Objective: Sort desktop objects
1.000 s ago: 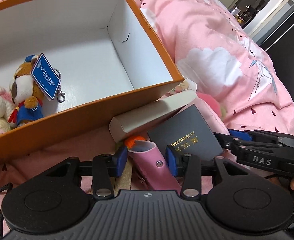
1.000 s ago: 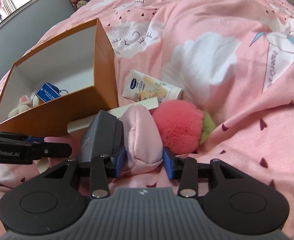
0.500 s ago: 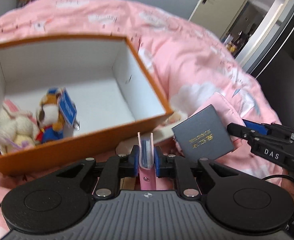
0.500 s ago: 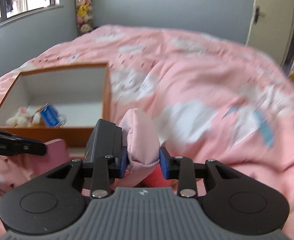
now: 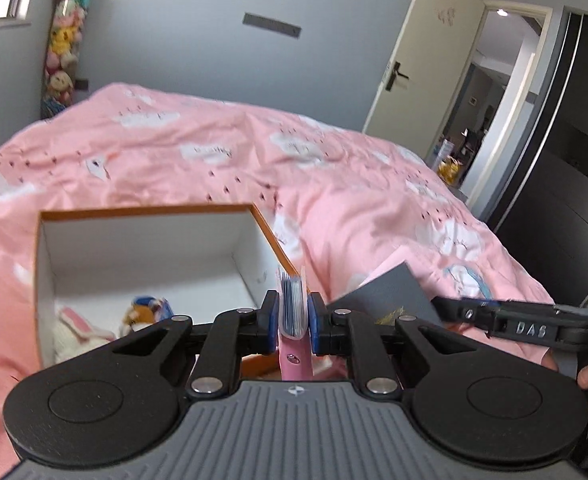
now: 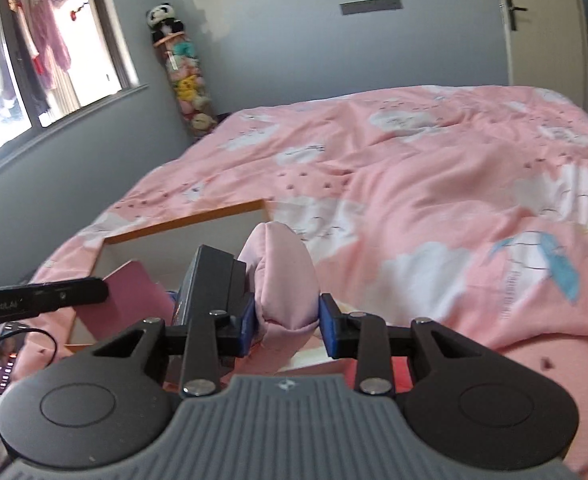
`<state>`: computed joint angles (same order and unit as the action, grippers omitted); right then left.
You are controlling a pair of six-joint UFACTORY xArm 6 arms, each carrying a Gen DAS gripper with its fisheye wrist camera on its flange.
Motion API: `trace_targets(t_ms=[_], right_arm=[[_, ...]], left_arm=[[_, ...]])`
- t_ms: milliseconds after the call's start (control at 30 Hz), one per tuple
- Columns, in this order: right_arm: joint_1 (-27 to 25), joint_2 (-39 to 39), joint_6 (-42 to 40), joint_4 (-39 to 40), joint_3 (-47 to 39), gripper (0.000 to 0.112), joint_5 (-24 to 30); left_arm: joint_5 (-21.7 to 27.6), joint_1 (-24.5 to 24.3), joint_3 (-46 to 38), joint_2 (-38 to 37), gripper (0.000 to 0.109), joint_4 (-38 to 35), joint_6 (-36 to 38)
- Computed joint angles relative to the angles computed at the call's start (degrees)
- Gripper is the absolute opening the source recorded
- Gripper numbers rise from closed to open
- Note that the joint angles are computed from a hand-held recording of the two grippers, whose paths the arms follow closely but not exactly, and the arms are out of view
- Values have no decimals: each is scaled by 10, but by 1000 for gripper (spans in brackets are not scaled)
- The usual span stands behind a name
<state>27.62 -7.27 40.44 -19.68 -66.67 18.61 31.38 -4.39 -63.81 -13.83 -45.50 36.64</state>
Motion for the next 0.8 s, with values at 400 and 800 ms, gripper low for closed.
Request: trace_targets(t_ms=[400,800], right_arm=[[9,53,-95,160,-10,36,64],[3,49,-54,56,-11,43,128]], left_arm=[[76,37,-1,31,17,-2,-1],[78,29,17,28,18,40,-4]])
